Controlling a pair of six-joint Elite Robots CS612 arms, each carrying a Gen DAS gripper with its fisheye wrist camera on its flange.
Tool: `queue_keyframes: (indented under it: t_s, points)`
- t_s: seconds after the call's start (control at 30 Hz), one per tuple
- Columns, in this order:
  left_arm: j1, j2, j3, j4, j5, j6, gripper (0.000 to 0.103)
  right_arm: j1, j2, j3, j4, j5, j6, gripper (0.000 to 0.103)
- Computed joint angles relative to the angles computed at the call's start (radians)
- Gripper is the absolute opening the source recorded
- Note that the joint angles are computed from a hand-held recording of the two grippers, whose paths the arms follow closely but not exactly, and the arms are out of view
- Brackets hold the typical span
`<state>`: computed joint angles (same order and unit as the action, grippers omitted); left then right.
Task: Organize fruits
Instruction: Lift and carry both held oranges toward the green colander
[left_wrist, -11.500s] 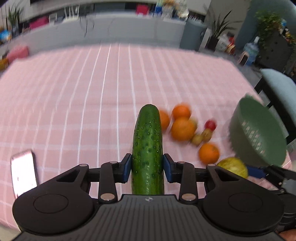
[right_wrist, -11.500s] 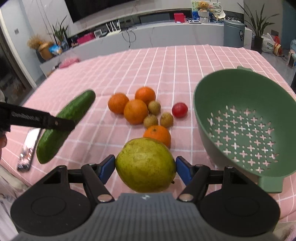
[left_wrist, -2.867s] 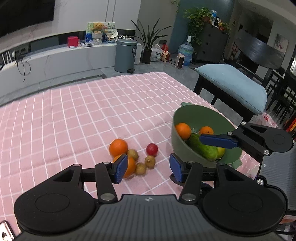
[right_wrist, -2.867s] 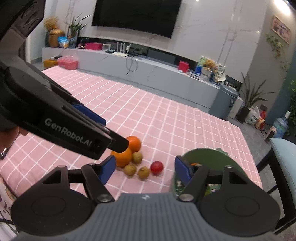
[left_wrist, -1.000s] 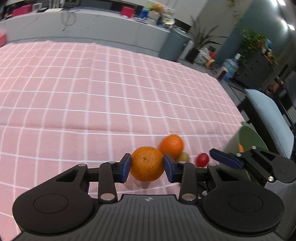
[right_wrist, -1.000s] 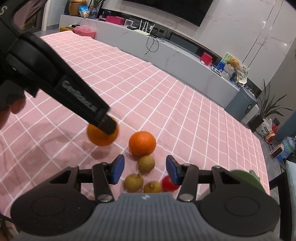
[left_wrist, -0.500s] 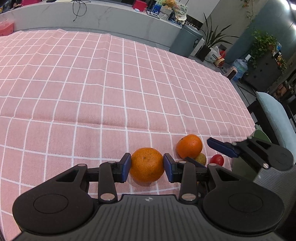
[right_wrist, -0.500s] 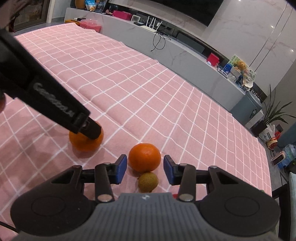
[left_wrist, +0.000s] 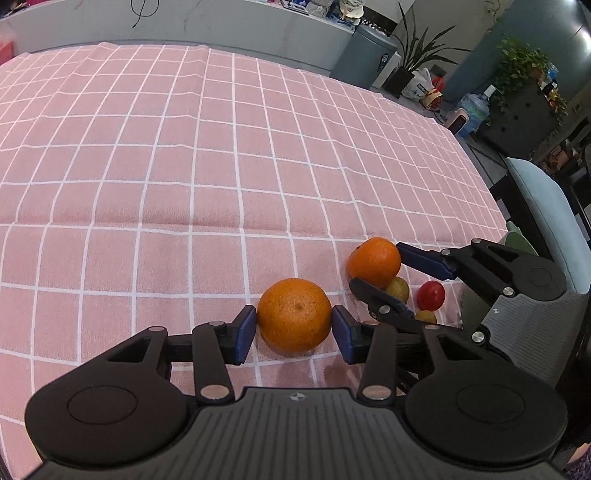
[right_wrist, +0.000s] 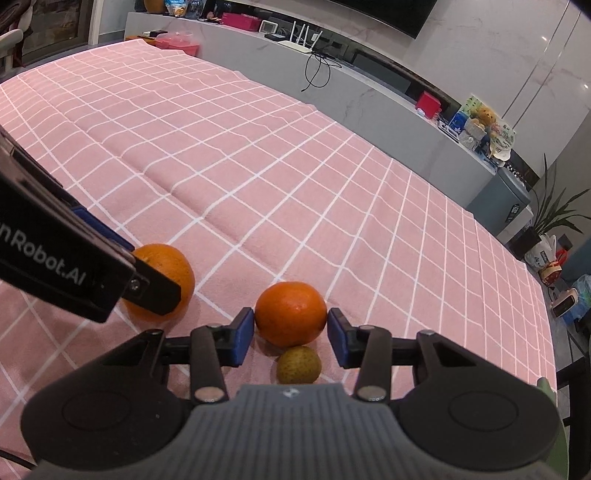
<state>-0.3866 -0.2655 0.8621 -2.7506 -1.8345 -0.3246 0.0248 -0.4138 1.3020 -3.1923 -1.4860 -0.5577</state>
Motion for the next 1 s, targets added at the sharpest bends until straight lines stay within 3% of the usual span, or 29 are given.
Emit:
queue_keyframes:
  t_s: [0.3, 0.6, 0.8, 1.0]
  points:
    - [0.001, -0.001, 0.021, -0.100, -0.003, -0.046, 0.048, -0.012, -0.044, 0.069, -0.094, 0.033, 0.022, 0.039]
    - [-0.003, -0.028, 0.068, -0.257, -0.096, -0.077, 0.048, -0.072, -0.154, 0.224, -0.235, 0.101, 0.229, 0.039]
    - [-0.020, -0.038, 0.056, -0.251, -0.161, -0.044, 0.048, -0.117, -0.201, 0.310, -0.284, 0.073, 0.287, 0.039]
    - [-0.055, -0.031, 0.005, -0.207, -0.193, 0.032, 0.048, -0.165, -0.221, 0.357, -0.269, 0.029, 0.388, 0.039]
